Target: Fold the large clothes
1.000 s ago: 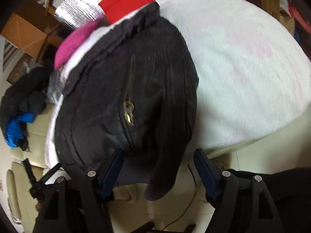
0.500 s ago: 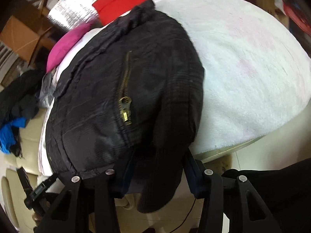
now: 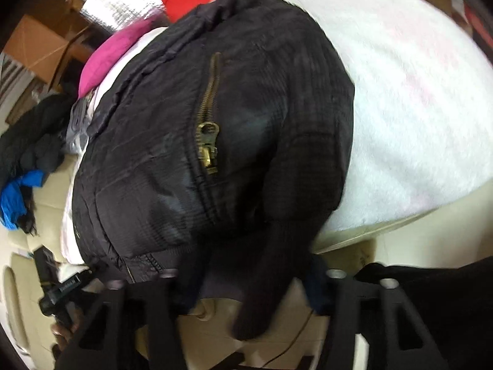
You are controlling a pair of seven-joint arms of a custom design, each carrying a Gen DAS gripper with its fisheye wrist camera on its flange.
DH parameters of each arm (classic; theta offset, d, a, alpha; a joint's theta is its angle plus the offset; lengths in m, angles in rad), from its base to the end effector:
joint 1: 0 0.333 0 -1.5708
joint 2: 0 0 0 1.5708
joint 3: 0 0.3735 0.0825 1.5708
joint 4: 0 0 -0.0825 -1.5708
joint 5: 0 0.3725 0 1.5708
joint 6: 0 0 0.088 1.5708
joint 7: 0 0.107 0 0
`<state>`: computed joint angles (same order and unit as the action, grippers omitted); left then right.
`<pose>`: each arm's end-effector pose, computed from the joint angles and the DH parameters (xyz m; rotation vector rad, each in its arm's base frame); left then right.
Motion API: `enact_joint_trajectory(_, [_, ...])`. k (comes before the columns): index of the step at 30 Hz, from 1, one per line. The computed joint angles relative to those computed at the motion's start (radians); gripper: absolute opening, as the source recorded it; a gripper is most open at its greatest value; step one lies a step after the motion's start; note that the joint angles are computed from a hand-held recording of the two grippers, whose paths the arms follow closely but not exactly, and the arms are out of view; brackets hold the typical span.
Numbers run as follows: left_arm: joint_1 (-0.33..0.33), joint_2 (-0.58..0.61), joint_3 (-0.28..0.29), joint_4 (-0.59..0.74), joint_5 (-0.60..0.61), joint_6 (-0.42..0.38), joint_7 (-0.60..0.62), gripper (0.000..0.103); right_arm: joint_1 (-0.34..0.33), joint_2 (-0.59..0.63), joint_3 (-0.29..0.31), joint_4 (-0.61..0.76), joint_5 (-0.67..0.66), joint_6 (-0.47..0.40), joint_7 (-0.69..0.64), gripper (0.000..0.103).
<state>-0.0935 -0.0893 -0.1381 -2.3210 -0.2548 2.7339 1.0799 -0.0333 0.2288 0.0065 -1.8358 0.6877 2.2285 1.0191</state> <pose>0.5095 -0.1120 0.4961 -2.5260 1.5587 -0.7812 0.6401 0.0021 0.4891 -1.9273 1.6779 0.1798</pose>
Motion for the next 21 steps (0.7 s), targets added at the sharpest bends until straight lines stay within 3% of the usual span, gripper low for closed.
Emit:
enact_joint_trajectory(6, [-0.041,-0.081,0.040,-0.015,-0.172,0.024,0.171,0.011,-0.030,-0.040,-0.008,0.039,0.040,-0.099,-0.050,0.028])
enact_joint_trajectory(11, [-0.078,-0.137,0.077,-0.022,-0.287,0.100,0.331,0.011,-0.074,-0.052,-0.023,0.090,0.205,-0.231,-0.137,0.028])
enact_joint_trajectory(13, [-0.072,-0.126,0.075,-0.016,-0.276,0.089,0.340,0.011,-0.078,-0.031,-0.027,0.112,0.241,-0.250,-0.143,0.028])
enact_joint_trajectory(15, [-0.051,-0.092,0.060,-0.001,-0.231,0.025,0.304,0.013,-0.074,-0.001,-0.029,0.127,0.221,-0.260,-0.119,0.029])
enact_joint_trajectory(17, [-0.015,-0.067,0.030,0.003,-0.137,-0.027,0.217,0.033,-0.061,0.033,-0.028,0.142,0.157,-0.276,-0.050,0.031])
enact_joint_trajectory(18, [-0.006,-0.043,0.025,0.007,-0.112,-0.062,0.188,0.039,-0.057,0.048,-0.029,0.143,0.127,-0.279,-0.015,0.031])
enact_joint_trajectory(20, [-0.004,-0.012,0.037,0.016,-0.171,-0.109,0.192,0.049,-0.049,0.068,-0.031,0.140,0.070,-0.269,0.053,0.033])
enact_joint_trajectory(21, [-0.002,0.000,0.041,0.024,-0.207,-0.130,0.203,0.050,-0.043,0.069,-0.032,0.132,0.039,-0.249,0.076,0.040])
